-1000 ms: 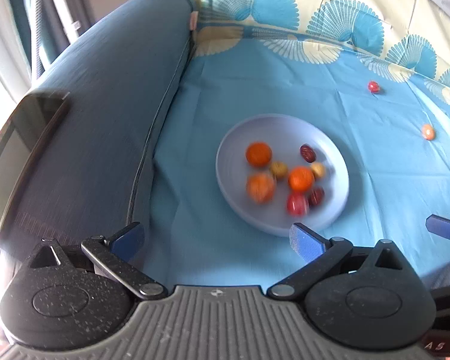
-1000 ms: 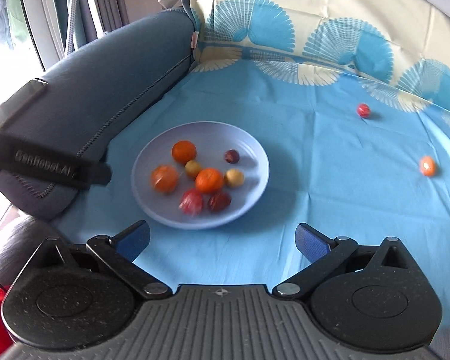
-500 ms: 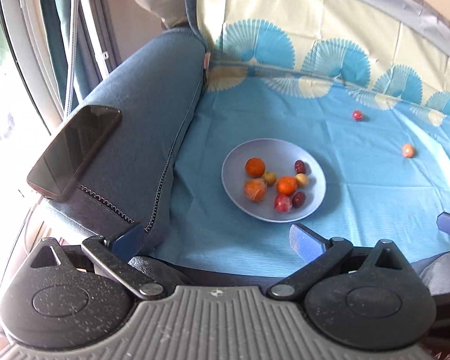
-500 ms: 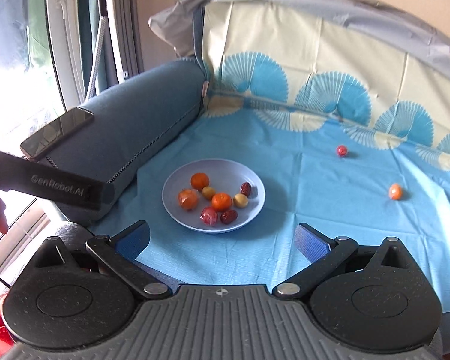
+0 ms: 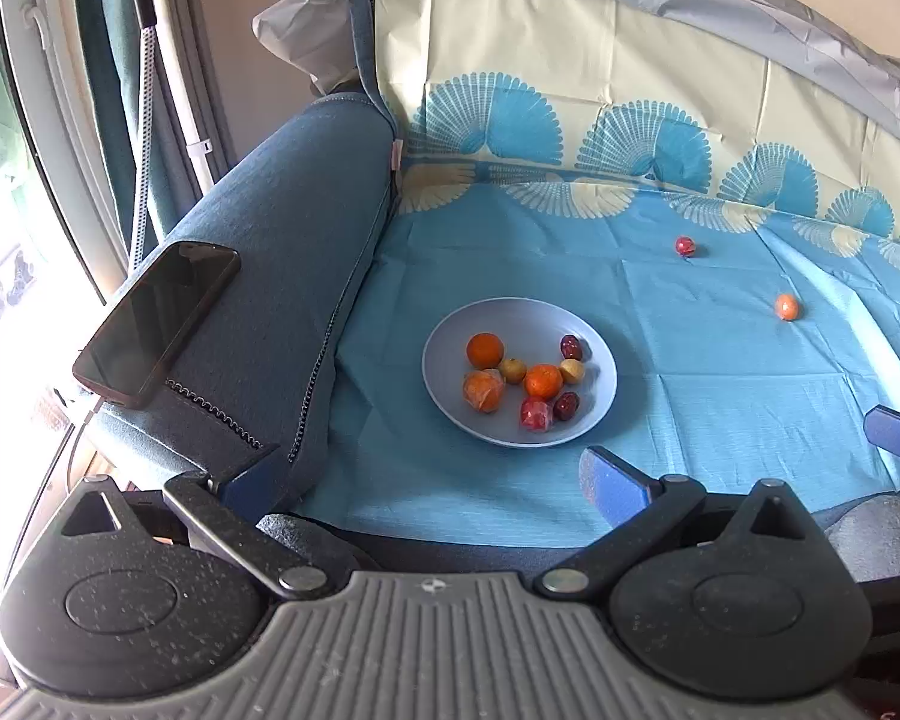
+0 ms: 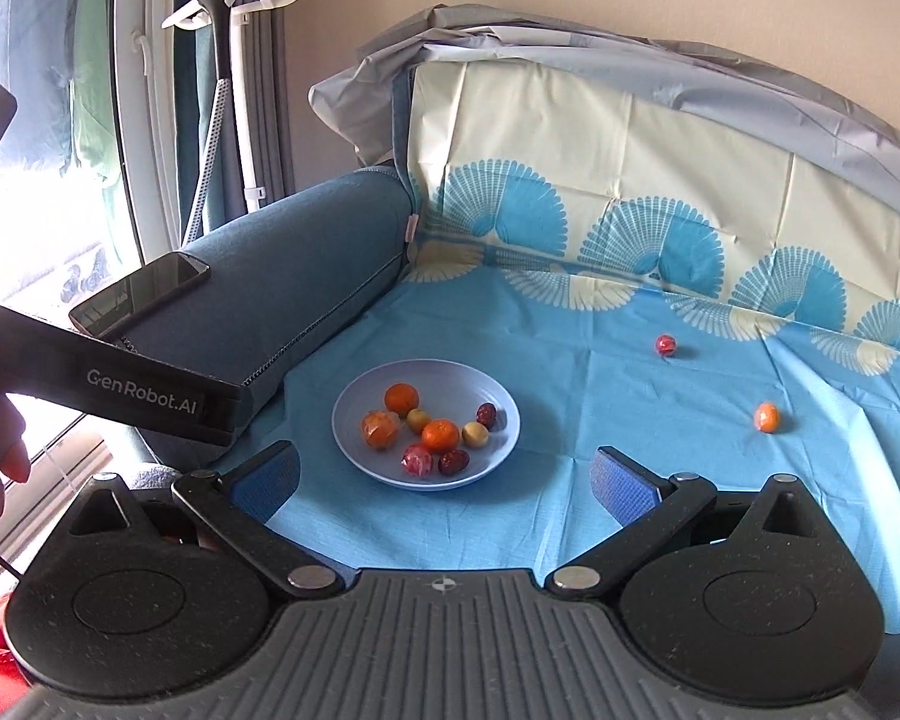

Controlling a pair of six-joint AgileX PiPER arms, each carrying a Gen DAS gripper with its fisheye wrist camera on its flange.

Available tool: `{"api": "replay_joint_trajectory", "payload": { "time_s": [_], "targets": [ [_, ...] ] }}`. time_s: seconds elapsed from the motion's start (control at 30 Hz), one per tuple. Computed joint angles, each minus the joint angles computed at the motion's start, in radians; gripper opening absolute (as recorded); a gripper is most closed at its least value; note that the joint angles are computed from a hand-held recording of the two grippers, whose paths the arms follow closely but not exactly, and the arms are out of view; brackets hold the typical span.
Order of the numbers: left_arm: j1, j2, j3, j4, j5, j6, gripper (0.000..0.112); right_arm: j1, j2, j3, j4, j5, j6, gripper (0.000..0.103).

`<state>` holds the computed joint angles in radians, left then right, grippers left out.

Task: Organize fruits
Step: 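Withdraw both open tools from the plate, then move both tools toward the last fruits on the cloth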

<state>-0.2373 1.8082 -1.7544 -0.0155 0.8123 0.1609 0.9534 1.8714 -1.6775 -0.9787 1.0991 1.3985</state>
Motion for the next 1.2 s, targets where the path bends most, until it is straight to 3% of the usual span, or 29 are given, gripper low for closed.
{"api": "replay_joint_trajectory", "payload": {
  "time_s": [1.2],
  "targets": [
    [-0.007,0.100,-0.108,0.006,0.070,0.009,0.103,-0.056,0.026,-0.010,0.089,-0.064,-0.063,0.102]
  ]
}}
